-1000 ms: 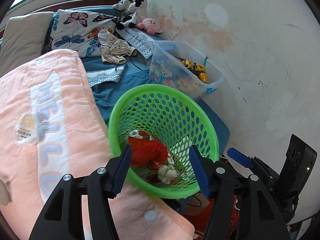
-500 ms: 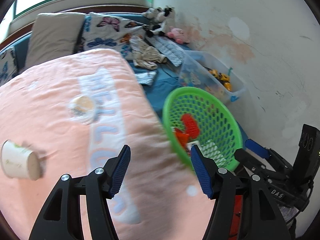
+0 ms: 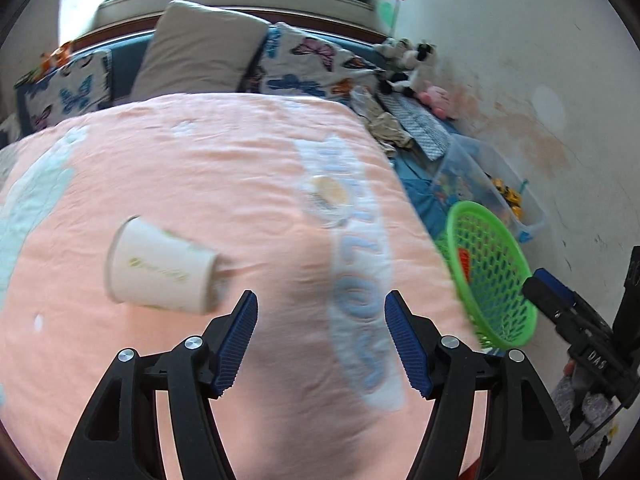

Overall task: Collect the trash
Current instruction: 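Move the left tool to the paper cup while the right moves to the lidded tub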

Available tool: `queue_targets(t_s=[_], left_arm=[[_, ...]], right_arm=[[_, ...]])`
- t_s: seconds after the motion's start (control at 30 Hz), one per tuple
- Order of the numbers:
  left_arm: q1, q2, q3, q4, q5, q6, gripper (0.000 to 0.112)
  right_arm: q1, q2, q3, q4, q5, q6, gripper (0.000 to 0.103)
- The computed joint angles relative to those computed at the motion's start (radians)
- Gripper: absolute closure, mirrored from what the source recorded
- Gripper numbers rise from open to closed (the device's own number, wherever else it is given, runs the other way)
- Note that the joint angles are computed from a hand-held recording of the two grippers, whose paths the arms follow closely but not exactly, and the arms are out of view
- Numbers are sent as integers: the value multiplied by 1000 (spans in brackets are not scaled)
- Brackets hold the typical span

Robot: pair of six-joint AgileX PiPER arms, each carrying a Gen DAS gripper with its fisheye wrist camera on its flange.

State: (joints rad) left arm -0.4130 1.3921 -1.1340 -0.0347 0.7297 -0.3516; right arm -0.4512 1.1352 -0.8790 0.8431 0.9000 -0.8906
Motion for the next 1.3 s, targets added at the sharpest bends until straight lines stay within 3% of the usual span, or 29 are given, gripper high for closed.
queue_targets(t_s=[0.4,0.67,1.0,1.3], left_arm=[[168,-111,109,-98,-4,98,45],[265,-121,135,-150,5,162,45],[382,-122,145,-200,24,234,45],[465,-117,137,-245,38,294,45]], right_arm=[[200,-9,-14,-29,-94,145,21],[313,39,-112,-85,-137,244,19],[441,168,-228,-212,-203,338,18],[453,350,-404,-259,-174,382,18]])
